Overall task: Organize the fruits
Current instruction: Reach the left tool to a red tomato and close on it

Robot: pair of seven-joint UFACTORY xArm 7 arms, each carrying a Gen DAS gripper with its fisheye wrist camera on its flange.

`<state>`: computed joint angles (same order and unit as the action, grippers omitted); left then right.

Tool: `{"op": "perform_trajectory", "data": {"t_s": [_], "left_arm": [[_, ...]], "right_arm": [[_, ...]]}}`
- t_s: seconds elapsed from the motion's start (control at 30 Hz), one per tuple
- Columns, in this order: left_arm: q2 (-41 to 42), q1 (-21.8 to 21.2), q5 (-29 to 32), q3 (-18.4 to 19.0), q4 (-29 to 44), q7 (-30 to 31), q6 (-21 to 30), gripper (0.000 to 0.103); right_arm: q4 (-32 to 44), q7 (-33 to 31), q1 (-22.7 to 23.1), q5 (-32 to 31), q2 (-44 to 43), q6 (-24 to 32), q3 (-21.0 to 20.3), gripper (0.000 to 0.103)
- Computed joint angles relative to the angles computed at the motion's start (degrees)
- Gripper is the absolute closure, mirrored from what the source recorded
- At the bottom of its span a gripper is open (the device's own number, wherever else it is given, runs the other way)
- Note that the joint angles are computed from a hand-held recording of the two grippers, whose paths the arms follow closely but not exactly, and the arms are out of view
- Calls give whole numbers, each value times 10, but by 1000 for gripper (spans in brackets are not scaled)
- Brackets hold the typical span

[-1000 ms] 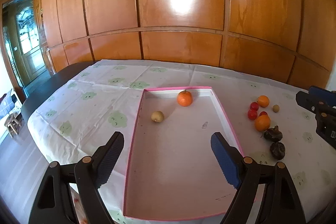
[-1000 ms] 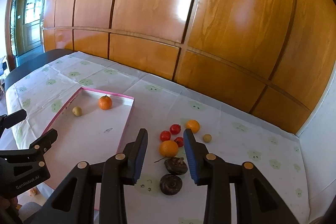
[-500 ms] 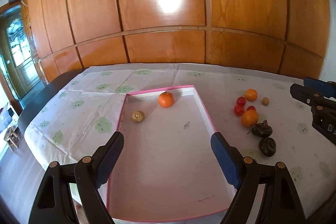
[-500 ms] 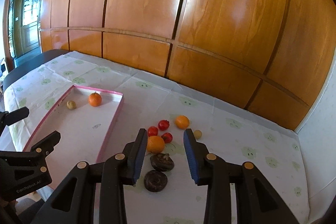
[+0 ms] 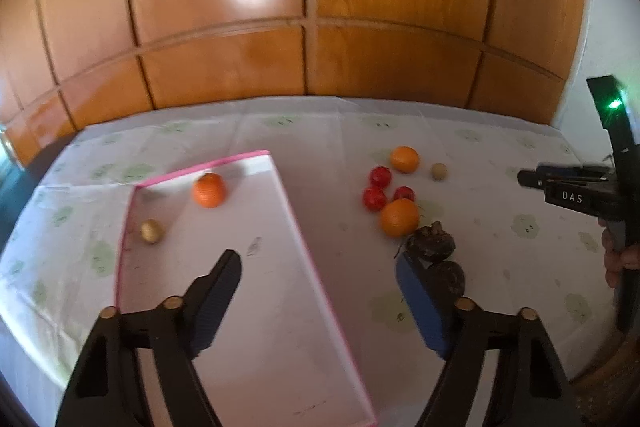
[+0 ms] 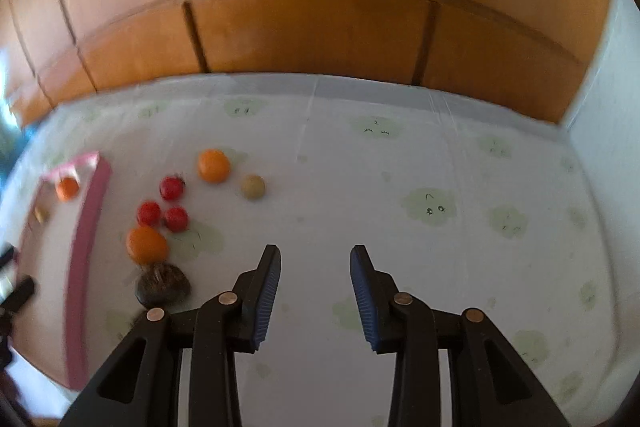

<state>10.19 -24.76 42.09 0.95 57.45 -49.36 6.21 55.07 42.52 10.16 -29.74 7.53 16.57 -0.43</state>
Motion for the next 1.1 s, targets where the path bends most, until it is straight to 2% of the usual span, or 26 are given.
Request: {"op": "perform_trajectory", "data": {"t_s": [0.1,0.17,0.3,0.4,0.7,0.83,0.9,1.0,1.1], "left_arm": [[41,62,-153,-81,39,148,17,40],[64,76,-210,-105,67,202,32,44],[129,98,-308,-148,150,297,88,56],[176,83,-339,-140,217,323,127,63],[324,60,-459,-127,443,375,274,65],[370,49,-482,-115,513,379,320,67],[387,42,-484,-108,538,381,339,68],[388,37,-482,-102,534,390,330,68],[377,28,-472,-87,517,382,316,78]], "right_arm": [[-7,-28,-10,43,-3,-13,9,67],[-5,-64,-16,83,-1,-14,18,67],[-8,-78,-11,98,-4,-17,16,67],[-5,-88,-9,110,0,-19,16,67],[0,-106,-6,128,2,-12,16,67],[3,-115,-5,135,4,-8,16,67],[5,-112,-3,132,4,-5,14,67],[7,-104,-1,124,6,-2,12,67],[8,-91,1,116,7,2,8,67]]}}
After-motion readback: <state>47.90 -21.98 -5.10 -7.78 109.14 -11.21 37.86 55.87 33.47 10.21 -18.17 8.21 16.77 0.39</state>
